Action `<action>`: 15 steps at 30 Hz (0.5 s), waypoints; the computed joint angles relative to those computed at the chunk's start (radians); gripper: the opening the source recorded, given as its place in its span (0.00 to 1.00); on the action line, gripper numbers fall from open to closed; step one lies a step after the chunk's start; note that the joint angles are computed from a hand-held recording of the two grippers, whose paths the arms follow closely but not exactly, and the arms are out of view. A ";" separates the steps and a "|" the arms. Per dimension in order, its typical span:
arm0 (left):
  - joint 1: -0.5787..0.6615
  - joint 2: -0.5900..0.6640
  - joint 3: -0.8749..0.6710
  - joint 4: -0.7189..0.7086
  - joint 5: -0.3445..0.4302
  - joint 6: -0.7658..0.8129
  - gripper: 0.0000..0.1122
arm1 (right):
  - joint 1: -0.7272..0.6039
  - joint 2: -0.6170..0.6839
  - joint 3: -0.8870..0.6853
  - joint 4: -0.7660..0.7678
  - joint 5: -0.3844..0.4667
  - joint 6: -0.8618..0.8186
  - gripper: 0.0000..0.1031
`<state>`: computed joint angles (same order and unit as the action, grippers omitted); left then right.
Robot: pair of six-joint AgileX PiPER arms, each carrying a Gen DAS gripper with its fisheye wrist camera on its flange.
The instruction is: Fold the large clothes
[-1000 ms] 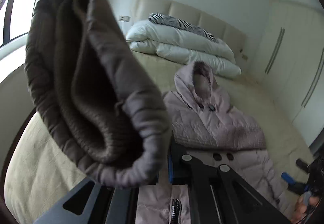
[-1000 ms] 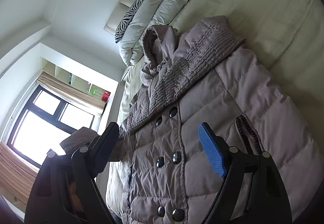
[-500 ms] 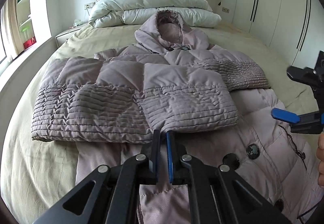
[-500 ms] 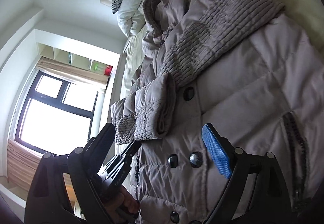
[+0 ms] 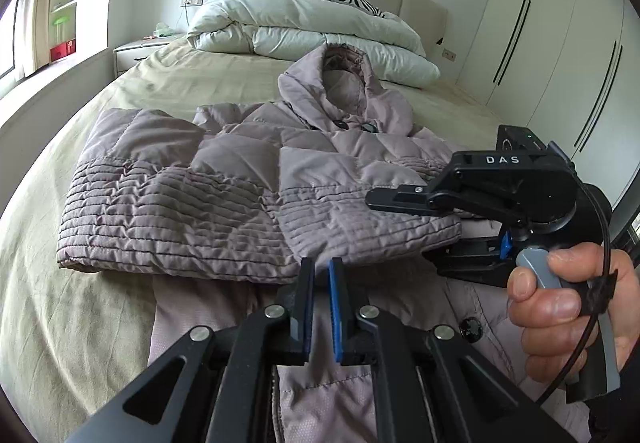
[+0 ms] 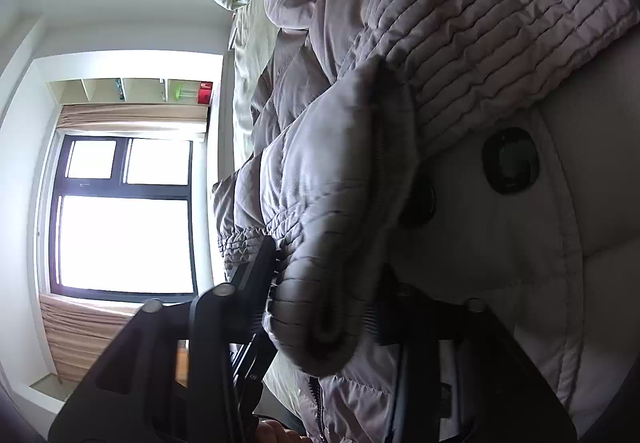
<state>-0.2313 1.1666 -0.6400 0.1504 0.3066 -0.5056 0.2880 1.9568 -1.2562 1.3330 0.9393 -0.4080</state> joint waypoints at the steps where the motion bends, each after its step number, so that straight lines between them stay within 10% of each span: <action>1: 0.016 -0.017 0.014 -0.029 -0.007 0.023 0.09 | -0.008 0.005 -0.014 -0.003 0.005 0.003 0.23; 8: 0.176 -0.178 0.118 -0.306 -0.043 0.261 0.64 | -0.086 -0.071 -0.187 -0.153 0.047 0.094 0.19; 15: 0.269 -0.050 0.064 -0.246 -0.057 0.197 0.67 | -0.102 -0.081 -0.576 -0.194 0.164 0.255 0.19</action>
